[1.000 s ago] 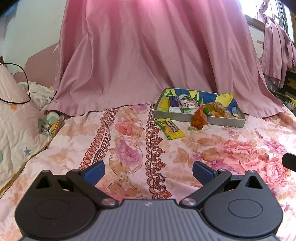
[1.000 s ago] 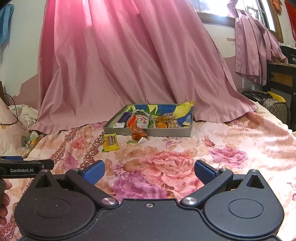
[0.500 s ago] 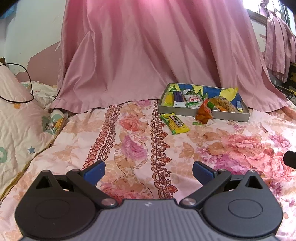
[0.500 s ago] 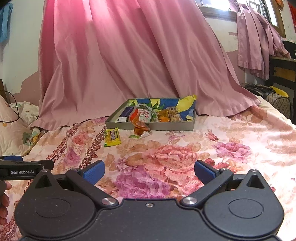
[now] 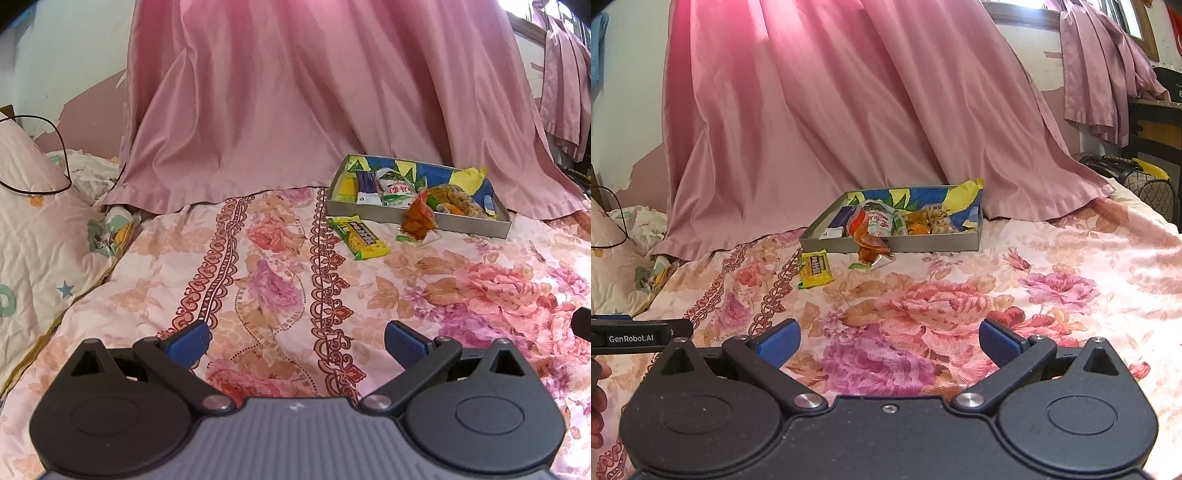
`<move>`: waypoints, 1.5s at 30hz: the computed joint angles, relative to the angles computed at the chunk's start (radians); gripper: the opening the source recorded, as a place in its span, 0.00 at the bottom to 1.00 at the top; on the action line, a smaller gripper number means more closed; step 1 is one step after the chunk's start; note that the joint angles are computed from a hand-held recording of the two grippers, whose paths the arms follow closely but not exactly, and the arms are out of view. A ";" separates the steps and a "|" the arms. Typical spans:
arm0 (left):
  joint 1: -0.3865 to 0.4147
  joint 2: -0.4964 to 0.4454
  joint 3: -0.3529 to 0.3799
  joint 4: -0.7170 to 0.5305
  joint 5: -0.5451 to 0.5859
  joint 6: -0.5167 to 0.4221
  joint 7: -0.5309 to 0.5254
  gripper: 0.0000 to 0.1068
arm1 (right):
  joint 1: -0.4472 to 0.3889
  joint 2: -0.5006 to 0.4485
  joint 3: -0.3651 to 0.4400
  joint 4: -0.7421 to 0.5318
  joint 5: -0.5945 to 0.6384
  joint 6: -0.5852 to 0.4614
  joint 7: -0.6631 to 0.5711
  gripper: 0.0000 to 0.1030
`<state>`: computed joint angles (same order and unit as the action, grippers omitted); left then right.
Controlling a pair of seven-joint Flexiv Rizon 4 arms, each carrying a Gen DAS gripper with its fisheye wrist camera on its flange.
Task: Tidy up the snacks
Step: 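Lower the right tool to the orange jerky bag while the left tool approaches the yellow nut bar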
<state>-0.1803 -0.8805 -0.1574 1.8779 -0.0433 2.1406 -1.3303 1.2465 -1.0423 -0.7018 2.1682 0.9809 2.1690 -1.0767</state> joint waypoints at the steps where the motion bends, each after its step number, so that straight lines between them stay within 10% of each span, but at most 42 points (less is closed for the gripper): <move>1: -0.001 -0.002 0.001 -0.004 -0.002 -0.004 0.001 0.96 | -0.007 0.001 0.004 -0.004 -0.003 0.003 -0.003 0.99; 21: 0.014 -0.058 -0.033 -0.190 -0.015 -0.139 0.033 0.96 | -0.200 -0.004 0.031 -0.187 -0.046 0.088 -0.202 0.99; 30: 0.120 -0.109 -0.183 -0.335 0.011 -0.356 0.109 0.96 | -0.306 0.000 0.060 -0.303 -0.046 0.086 -0.317 0.99; 45: 0.004 -0.350 -0.115 -0.808 -0.152 -0.650 0.350 0.96 | -0.483 -0.186 0.023 -0.670 -0.058 -0.169 -0.396 0.99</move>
<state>-0.1763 -1.2300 -0.2727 1.0698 -0.1958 1.4904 -0.9804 0.7634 -1.2286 -0.6792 1.4984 0.9232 2.0000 -1.4732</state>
